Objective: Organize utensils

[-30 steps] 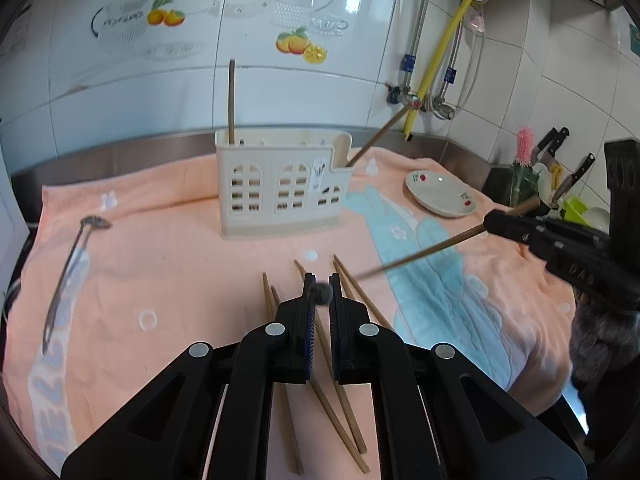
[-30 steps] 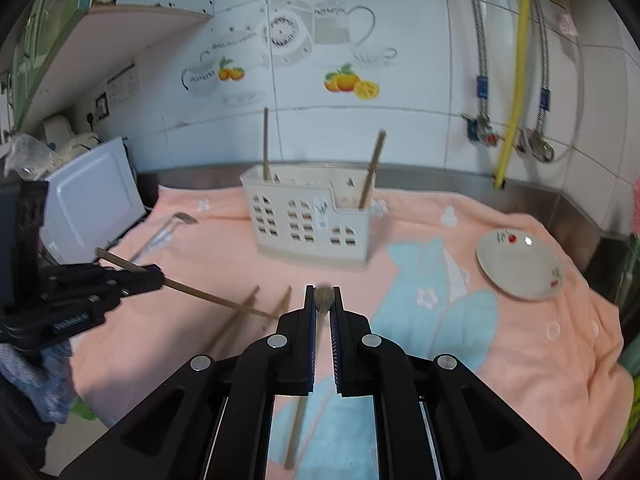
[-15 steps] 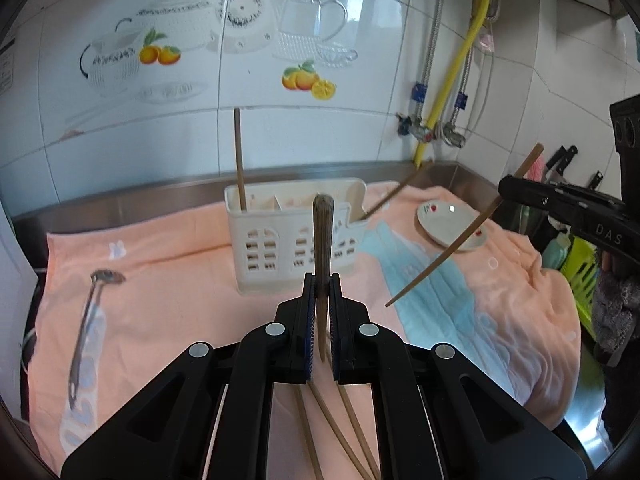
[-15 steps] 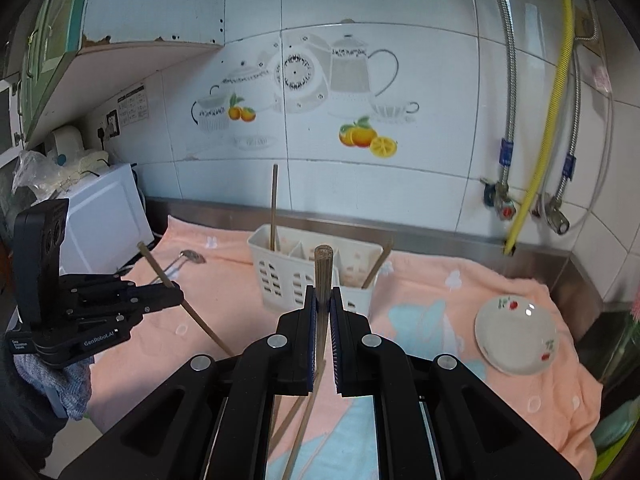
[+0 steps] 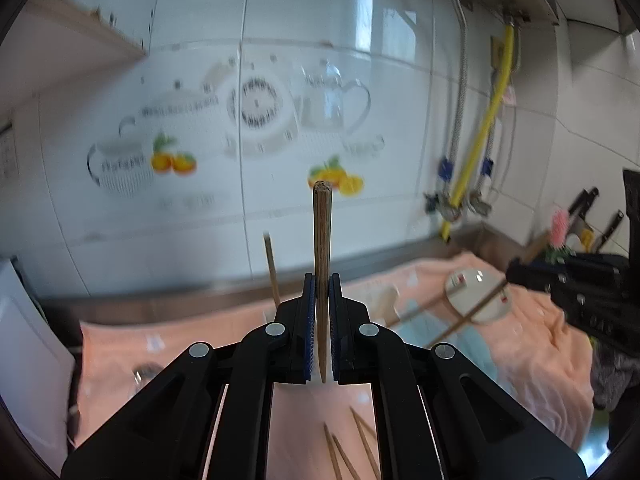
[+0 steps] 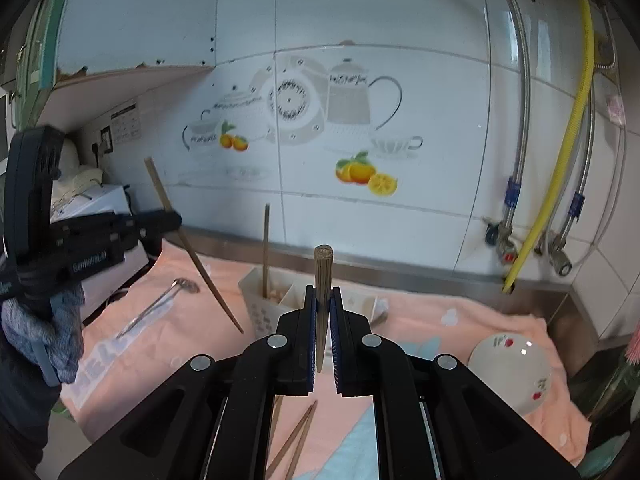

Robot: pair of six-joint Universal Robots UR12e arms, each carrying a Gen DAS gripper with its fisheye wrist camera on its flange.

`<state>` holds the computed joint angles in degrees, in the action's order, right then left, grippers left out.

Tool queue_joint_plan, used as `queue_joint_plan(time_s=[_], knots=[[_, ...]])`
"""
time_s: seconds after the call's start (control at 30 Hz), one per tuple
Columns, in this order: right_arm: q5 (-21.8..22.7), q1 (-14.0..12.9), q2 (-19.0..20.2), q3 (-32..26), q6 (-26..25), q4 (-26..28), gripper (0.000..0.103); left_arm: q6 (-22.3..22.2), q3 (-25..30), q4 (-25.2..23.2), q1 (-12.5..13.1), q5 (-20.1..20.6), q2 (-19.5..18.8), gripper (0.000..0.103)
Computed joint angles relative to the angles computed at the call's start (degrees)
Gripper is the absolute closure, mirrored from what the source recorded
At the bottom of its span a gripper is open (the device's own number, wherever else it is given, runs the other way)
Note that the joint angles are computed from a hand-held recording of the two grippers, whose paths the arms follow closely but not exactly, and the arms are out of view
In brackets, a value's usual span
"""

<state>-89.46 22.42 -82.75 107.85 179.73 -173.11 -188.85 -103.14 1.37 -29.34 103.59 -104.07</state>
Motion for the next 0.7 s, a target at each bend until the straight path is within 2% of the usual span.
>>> queue_joint_plan(time_s=[0.23, 0.4, 0.7], knots=[[0.53, -0.81, 1.72, -3.33, 1.66, -0.25, 0.097, -0.2, 4.5, 1.03, 0.81, 2.19, -1.84, 0.098], [-1.9, -0.66, 3.58, -5.3, 1.77, -1.03, 0.097, 0.36, 6.61, 1.03, 0.8, 5.65, -4.25, 0.098], [-3.06, -1.18, 6.37, -5.91, 2.88, -0.29, 0.096, -6.81, 4.82, -2.9, 3.59, 0.28, -5.49, 0.098]])
